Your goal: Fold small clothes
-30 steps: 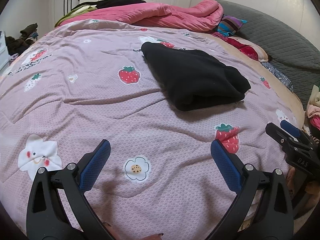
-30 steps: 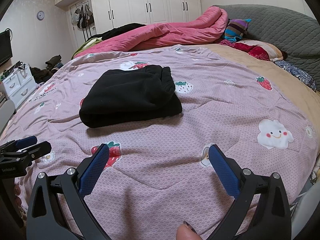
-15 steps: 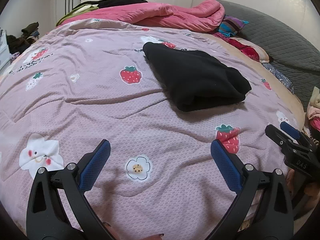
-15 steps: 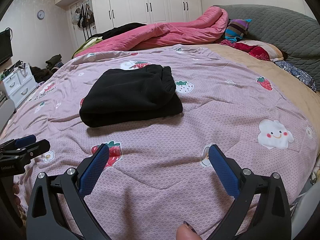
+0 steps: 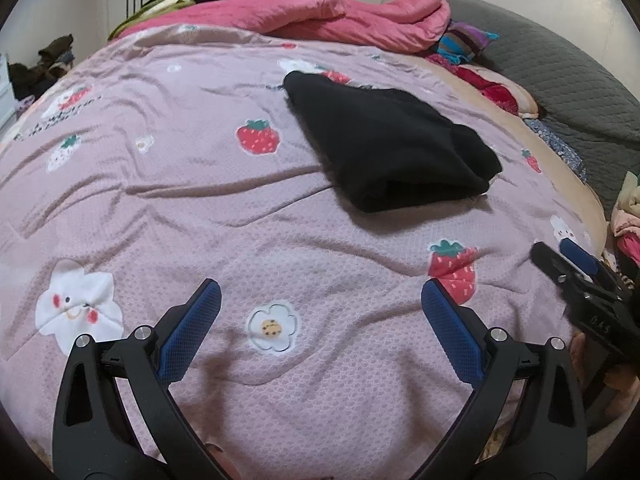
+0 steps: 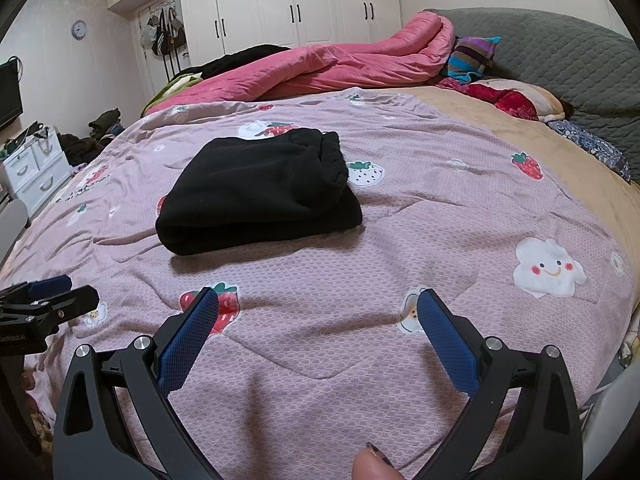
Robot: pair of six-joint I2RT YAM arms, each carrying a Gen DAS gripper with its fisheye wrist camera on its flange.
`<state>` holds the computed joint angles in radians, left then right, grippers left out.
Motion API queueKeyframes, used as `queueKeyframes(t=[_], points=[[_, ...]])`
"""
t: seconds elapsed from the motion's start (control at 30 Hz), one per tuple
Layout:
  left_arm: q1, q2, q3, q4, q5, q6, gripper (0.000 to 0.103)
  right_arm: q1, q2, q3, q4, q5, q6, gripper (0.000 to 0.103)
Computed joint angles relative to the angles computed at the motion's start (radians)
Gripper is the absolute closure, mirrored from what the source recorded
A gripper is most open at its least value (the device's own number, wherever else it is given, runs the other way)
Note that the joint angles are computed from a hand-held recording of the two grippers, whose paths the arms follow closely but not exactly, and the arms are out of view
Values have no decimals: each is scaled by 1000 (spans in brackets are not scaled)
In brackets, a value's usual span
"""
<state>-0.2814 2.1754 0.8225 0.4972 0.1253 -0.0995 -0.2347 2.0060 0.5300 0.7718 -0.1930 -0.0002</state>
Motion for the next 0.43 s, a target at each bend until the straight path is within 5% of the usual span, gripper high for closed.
queueKeyframes(t=[0.13,0.23,0.43], points=[[76,-16,19,-56,35,-11,9,-94,-103,-39,-56,42,28,4],[221,-34,97,-205,81,7,9,-274,-173,-61,-98,107,26,4],[583,35,330,-321,-51,114,9,-801,70,155,-185,301,-47,4]])
